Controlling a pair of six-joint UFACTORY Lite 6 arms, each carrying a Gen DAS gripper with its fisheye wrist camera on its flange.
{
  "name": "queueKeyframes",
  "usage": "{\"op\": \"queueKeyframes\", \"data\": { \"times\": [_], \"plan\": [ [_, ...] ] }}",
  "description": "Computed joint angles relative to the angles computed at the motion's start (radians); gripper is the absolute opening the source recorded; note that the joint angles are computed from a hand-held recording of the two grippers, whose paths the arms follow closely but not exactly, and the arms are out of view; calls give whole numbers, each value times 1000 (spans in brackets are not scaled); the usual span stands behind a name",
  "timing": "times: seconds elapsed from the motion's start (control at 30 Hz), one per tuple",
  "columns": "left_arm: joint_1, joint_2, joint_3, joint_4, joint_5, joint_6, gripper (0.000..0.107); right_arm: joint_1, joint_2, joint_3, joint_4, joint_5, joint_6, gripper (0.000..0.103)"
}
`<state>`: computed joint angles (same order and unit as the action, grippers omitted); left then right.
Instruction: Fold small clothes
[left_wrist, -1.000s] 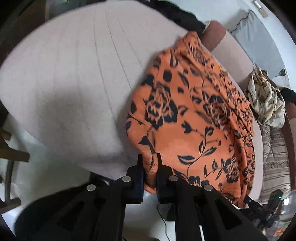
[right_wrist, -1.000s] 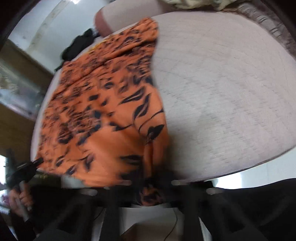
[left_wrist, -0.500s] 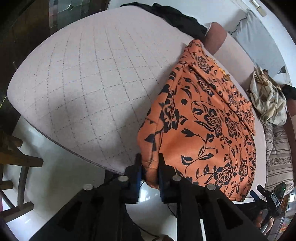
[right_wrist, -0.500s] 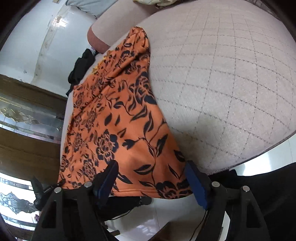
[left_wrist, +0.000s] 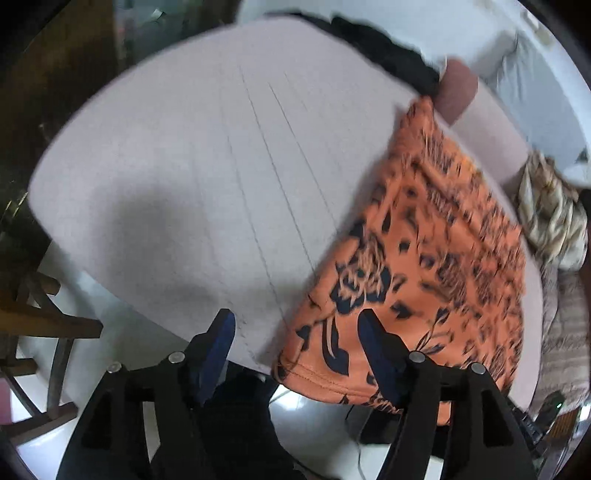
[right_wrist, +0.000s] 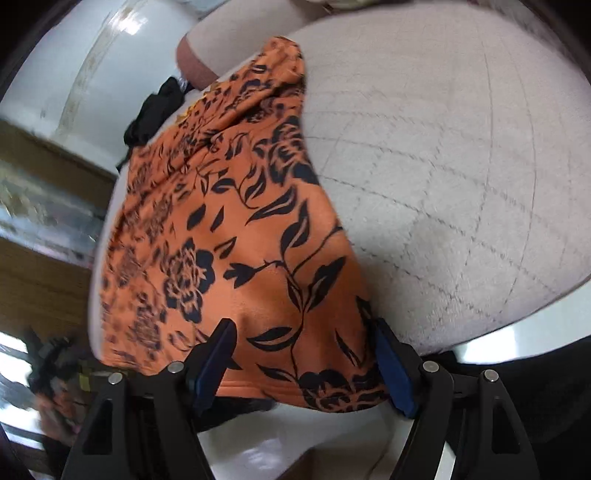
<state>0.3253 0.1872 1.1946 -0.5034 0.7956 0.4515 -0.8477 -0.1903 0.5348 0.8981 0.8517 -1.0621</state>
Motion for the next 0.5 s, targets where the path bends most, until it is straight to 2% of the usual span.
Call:
{"op": "queueKeyframes", "data": {
  "times": [0.03, 0.1, 0.13, 0.17, 0.2, 0.27, 0.3, 0.47, 0.5],
  "plan": [
    [-25, 30, 2, -6, 0, 20, 70, 24, -27, -14, -11, -13, 2, 74],
    [-71, 51, -4, 62, -14, -40, 68, 47, -51, -28, -25, -15, 1, 52],
    [-90, 57, -7, 86, -19, -67, 53, 55, -58, -32, -33, -22, 2, 45],
    [-97, 51, -14, 73, -18, -52, 41, 73, -67, -35, -54, -49, 17, 28],
    [-109, 42, -23, 69, -22, -34, 27, 71, -64, -33, -61, -56, 16, 26],
    [-142, 24, -40, 122, -52, -62, 21, 48, -38, -21, -52, -37, -3, 26],
    [-147, 23, -42, 127, -57, -66, 13, 37, -20, -11, -49, -26, -9, 28],
    [-88, 19, -40, -5, -12, 46, 8, 36, 4, 7, -45, 0, -23, 29],
    [-75, 16, -38, -29, 5, 66, 8, 47, -3, 9, -60, -1, -19, 20]
  ]
}}
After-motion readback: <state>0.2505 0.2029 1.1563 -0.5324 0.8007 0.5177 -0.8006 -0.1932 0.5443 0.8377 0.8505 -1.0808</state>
